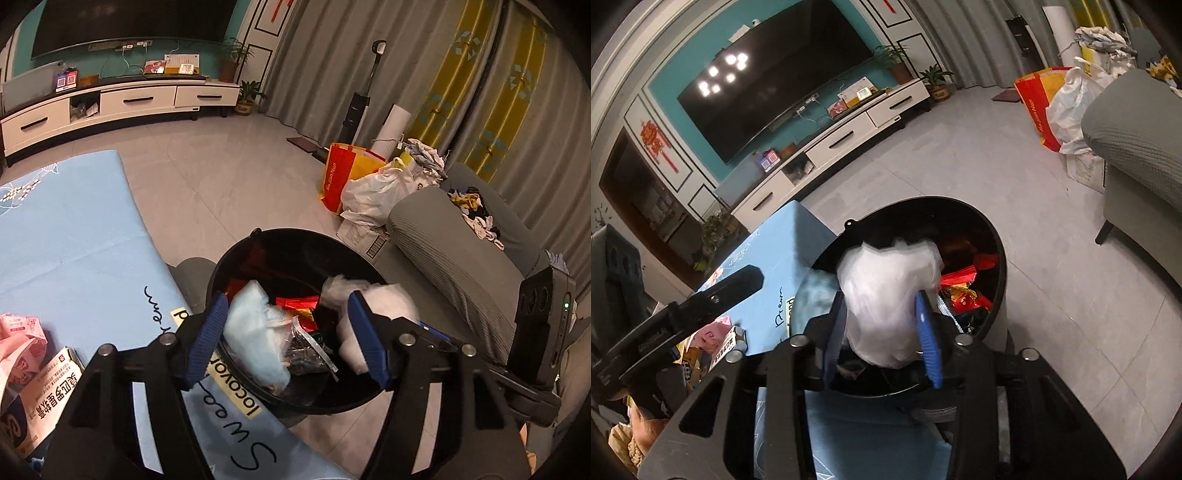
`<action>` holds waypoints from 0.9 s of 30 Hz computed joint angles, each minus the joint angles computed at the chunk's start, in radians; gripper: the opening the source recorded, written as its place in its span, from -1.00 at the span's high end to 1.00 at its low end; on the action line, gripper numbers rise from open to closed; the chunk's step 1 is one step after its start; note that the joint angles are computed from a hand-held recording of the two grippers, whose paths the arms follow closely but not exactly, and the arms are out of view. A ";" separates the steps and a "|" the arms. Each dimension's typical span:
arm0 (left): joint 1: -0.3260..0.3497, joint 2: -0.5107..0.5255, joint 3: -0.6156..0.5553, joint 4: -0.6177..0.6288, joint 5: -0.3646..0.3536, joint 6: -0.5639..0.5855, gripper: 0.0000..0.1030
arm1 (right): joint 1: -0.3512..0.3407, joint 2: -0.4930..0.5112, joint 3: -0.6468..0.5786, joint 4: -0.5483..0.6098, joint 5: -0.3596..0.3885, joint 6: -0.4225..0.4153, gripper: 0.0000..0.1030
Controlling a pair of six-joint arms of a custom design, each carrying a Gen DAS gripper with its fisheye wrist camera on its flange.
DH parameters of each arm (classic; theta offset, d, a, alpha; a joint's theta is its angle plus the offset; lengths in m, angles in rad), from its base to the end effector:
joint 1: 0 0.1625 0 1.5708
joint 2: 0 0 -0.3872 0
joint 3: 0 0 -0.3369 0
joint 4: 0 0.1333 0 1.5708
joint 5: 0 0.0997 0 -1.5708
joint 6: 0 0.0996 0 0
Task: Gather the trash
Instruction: 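Carry both items over the black bin and open both tools to drop them, then grasp the green snack bag with the left tool while the right tool grasps the yellow chip bag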
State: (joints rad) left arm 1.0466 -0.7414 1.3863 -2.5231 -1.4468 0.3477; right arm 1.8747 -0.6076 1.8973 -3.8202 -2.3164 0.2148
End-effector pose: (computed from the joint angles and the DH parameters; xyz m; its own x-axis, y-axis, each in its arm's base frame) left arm -0.2142 -0.6614 0.1574 -0.6627 0.7177 -0.2139 0.7476 0.6176 -0.2443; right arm 0.2209 -0.4846 0.0995 -0.8840 0.4199 0.2057 0.0171 0.4687 -0.8832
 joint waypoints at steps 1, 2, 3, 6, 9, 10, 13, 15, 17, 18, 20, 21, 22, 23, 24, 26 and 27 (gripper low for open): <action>0.002 -0.004 0.003 -0.002 -0.004 0.000 -0.44 | 0.001 -0.001 0.003 -0.005 -0.001 0.004 0.19; 0.002 -0.013 0.012 -0.008 -0.001 0.001 -0.48 | 0.006 -0.001 0.009 -0.013 -0.004 0.008 0.16; 0.002 -0.020 0.020 -0.012 -0.001 0.002 -0.53 | 0.008 -0.002 0.011 -0.015 -0.007 0.011 0.15; 0.005 -0.054 0.050 -0.017 0.000 -0.004 -0.72 | 0.021 -0.007 0.019 -0.016 -0.017 0.023 0.12; 0.006 -0.107 0.099 -0.026 0.015 -0.009 -0.88 | 0.043 -0.009 0.027 -0.006 -0.032 0.039 0.01; 0.007 -0.123 0.111 -0.025 0.019 -0.010 -0.91 | 0.052 -0.007 0.029 -0.002 -0.038 0.046 -0.07; 0.019 -0.202 0.162 0.005 0.021 -0.028 -0.94 | 0.082 -0.005 0.039 0.021 -0.056 0.073 -0.28; 0.030 -0.248 0.186 0.027 0.018 -0.041 -0.94 | 0.094 -0.007 0.041 0.059 -0.057 0.098 -0.37; 0.046 -0.299 0.209 0.054 0.021 -0.064 -0.94 | 0.110 -0.003 0.031 0.106 -0.053 0.125 -0.50; 0.058 -0.326 0.219 0.070 0.020 -0.075 -0.94 | 0.119 0.001 0.026 0.125 -0.046 0.136 -0.51; 0.077 -0.366 0.230 0.094 0.027 -0.096 -0.94 | 0.136 0.013 0.009 0.156 -0.022 0.147 -0.52; 0.089 -0.390 0.238 0.103 0.034 -0.107 -0.94 | 0.143 0.018 0.000 0.167 -0.014 0.149 -0.52; 0.099 -0.407 0.243 0.108 0.041 -0.111 -0.95 | 0.155 0.030 -0.021 0.188 -0.001 0.155 -0.53; 0.111 -0.430 0.249 0.116 0.062 -0.120 -0.94 | 0.161 0.038 -0.034 0.204 0.012 0.156 -0.53; 0.120 -0.445 0.252 0.121 0.075 -0.126 -0.95 | 0.167 0.045 -0.049 0.222 0.022 0.158 -0.53; 0.148 -0.474 0.246 0.141 0.101 -0.142 -0.95 | 0.181 0.065 -0.092 0.273 0.042 0.154 -0.53; 0.164 -0.483 0.239 0.153 0.108 -0.150 -0.95 | 0.189 0.076 -0.116 0.301 0.047 0.152 -0.53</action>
State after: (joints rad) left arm 1.2102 -1.2248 1.6249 -2.3704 -1.3392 0.1975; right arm 2.0635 -0.5319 1.7809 -3.5189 -2.2693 0.3666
